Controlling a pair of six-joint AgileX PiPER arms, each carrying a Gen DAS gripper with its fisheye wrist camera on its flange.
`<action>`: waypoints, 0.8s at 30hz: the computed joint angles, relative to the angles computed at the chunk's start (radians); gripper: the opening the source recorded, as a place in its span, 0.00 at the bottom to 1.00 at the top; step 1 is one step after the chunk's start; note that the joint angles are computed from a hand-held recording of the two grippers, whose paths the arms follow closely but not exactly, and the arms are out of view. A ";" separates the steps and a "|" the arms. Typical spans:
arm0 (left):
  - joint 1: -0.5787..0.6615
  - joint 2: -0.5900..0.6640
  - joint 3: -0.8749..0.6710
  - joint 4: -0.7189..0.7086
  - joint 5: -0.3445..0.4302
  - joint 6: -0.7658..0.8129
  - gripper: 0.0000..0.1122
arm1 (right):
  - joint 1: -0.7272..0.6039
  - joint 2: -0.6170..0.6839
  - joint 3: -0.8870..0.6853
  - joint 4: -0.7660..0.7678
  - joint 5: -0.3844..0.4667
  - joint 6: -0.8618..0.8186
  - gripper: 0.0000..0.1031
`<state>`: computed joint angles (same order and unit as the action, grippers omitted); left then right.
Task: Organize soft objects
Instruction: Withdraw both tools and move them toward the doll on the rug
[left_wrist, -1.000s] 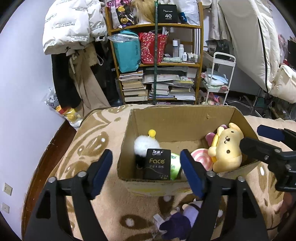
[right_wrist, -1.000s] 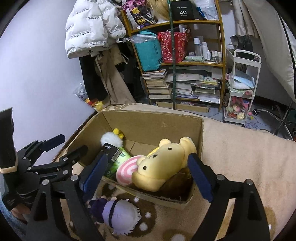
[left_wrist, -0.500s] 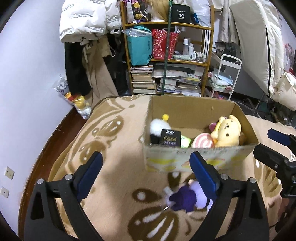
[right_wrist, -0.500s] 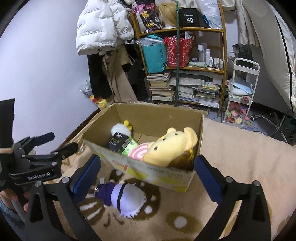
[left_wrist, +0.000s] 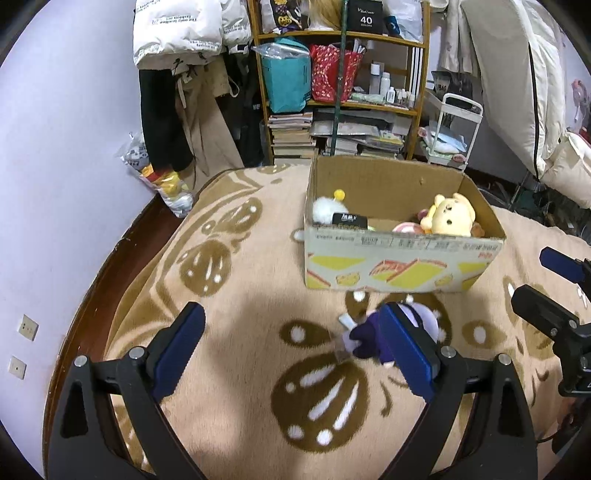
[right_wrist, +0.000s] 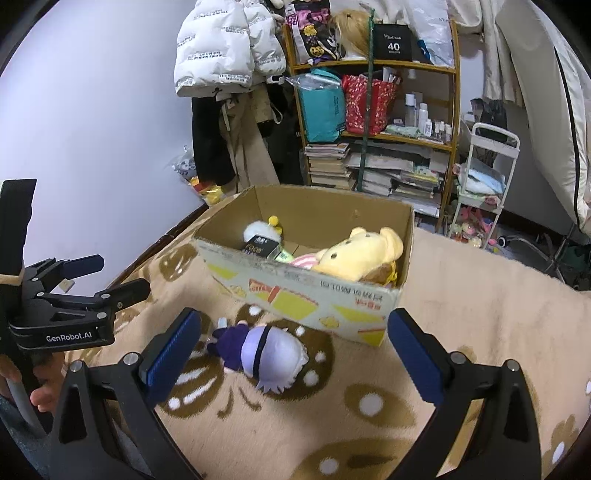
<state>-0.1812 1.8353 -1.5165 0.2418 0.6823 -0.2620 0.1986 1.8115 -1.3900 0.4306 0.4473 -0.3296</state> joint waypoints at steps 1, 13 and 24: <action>0.001 0.001 0.003 0.002 0.002 -0.001 0.84 | 0.000 0.002 0.001 0.002 0.002 0.000 1.00; -0.019 0.127 -0.087 0.050 0.078 -0.019 0.84 | 0.023 0.100 -0.052 -0.020 0.027 0.004 1.00; -0.012 0.222 -0.191 0.021 0.151 0.010 0.84 | 0.045 0.221 -0.165 -0.045 0.105 0.015 1.00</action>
